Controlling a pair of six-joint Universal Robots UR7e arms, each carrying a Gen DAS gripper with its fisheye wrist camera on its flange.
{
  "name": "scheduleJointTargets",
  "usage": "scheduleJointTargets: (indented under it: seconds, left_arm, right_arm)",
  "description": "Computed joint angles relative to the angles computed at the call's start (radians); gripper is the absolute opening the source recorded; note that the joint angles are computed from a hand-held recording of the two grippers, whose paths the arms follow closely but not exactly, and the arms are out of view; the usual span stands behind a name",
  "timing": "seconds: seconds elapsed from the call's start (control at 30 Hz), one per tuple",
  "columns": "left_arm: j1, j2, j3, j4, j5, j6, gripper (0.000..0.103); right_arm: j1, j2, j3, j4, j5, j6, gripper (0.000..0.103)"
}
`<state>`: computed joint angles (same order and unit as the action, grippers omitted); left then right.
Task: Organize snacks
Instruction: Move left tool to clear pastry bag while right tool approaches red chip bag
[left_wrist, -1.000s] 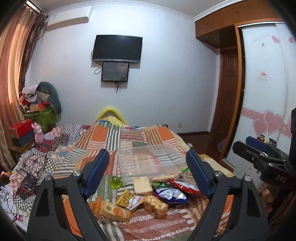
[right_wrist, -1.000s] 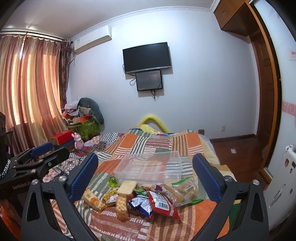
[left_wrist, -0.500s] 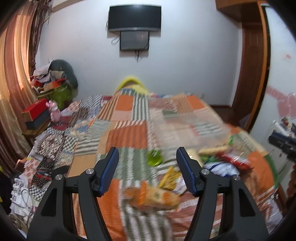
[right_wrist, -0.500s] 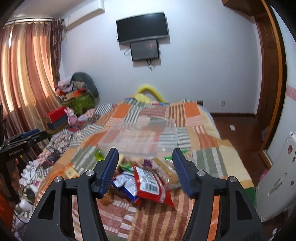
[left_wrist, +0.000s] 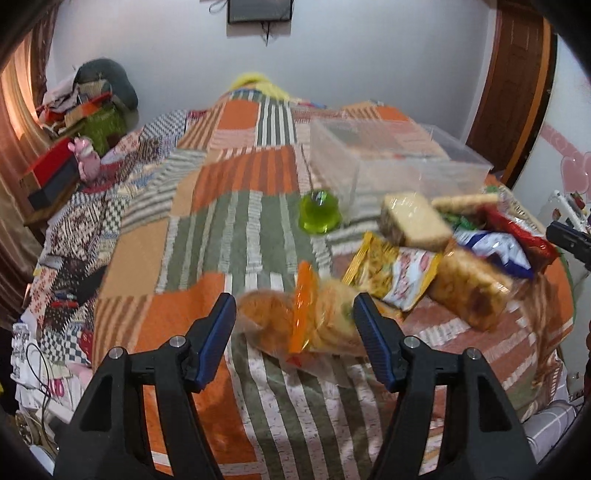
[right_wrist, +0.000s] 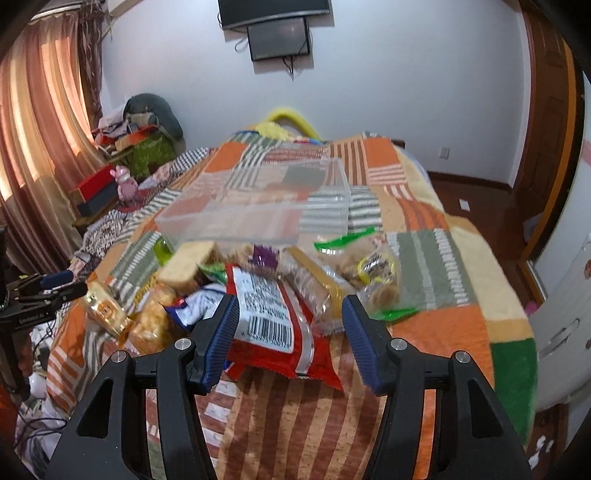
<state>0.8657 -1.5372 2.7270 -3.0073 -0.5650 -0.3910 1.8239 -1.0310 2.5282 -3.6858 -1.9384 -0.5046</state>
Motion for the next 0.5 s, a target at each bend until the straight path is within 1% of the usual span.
scheduleJointTargets:
  seconds: [0.07,0.1,0.3,0.43,0.5]
  left_arm:
    - [0.028,0.025,-0.004,-0.06,-0.029,0.034,0.07]
    - [0.032,0.037,-0.004,-0.081,-0.032,0.044,0.072]
    - [0.049,0.174,-0.023,-0.255,-0.009,0.143,0.074]
    - [0.073,0.243,-0.057,-0.336,-0.029,0.211,0.074]
    - [0.077,0.263,-0.074,-0.346,-0.03,0.231,0.074]
  right_arm:
    - [-0.009,-0.001,0.0,0.011,0.006,0.003,0.055]
    - [-0.012,-0.004,0.0,0.02,0.007,0.005,0.055]
    - [-0.015,0.01,-0.015,0.03,0.014,0.013,0.055]
    - [-0.018,0.021,-0.024,0.037,0.017,0.02,0.055]
    - [-0.022,0.02,-0.025,0.043,0.021,0.026,0.055]
